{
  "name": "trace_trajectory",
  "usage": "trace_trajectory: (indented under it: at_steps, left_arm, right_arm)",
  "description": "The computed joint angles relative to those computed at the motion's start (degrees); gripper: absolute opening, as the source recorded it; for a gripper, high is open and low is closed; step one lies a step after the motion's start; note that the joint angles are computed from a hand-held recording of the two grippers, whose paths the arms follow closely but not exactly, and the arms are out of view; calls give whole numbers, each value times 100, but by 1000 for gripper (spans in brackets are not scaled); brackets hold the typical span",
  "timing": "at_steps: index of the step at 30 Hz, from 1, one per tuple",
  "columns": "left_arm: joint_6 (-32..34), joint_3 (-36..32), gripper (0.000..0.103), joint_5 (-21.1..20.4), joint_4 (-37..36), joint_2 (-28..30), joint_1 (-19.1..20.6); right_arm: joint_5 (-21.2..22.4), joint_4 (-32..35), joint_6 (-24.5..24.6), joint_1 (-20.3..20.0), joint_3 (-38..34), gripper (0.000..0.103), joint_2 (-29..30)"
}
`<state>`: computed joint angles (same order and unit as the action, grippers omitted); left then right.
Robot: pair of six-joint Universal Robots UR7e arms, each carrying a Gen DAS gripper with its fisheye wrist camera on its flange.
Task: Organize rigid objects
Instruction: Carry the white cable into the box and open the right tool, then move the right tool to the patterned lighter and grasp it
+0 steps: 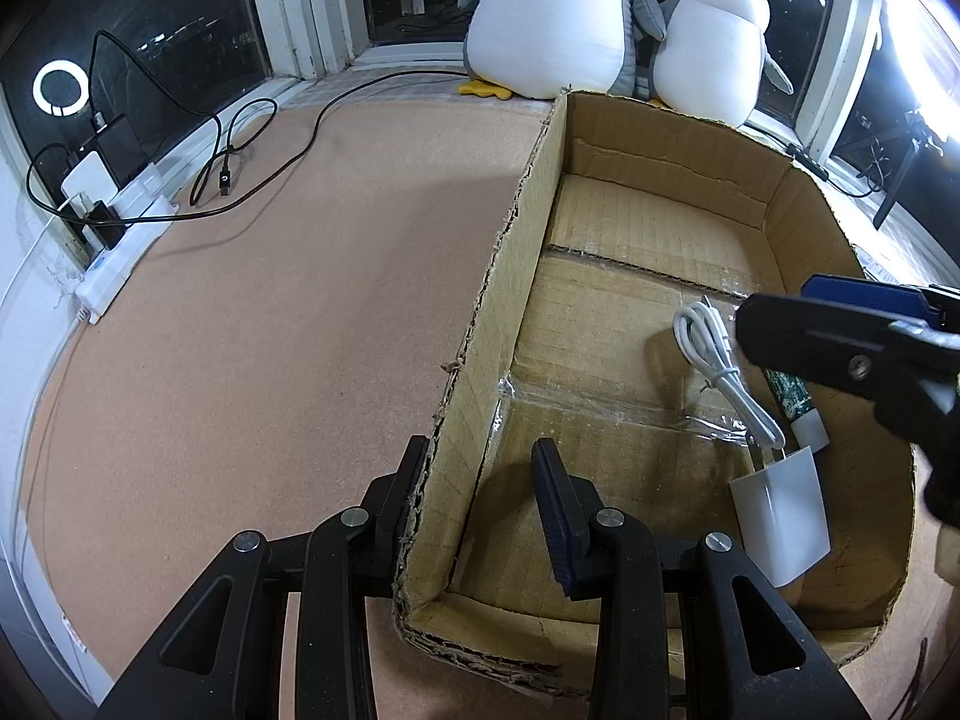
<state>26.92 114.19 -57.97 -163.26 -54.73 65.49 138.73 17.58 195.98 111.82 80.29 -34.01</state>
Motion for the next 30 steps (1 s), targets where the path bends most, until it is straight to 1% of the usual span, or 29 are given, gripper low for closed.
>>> trace_trajectory:
  at_steps: [5,8,15,19,23,26,30]
  left_arm:
    - [-4,20,37,7,-23,-2,-8]
    - [1,21,37,9,-31,-2,-5]
    - [2,22,37,9,-34,-1,-5]
    - [-6,31,37,12,-41,-2,-11]
    - [9,18,37,16,-36,-1,-6]
    - [18,14,37,18,-33,-1,-6]
    - [23,16,37,25,-38,0,-9]
  right_arm:
    - [-41,-180,65,21,282,50,-229]
    - [18,-274,135,64,461,50,-363]
    - [183,-620,334,105,1190,50,-894]
    - [381,-744,582,90,1670,50,-1209]
    - [581,-884,945,14,2198,50,-1529]
    - [714,-869,1206,-67,2459,50,-1635]
    - [814,-761,1448,-182,2655,50,-1638]
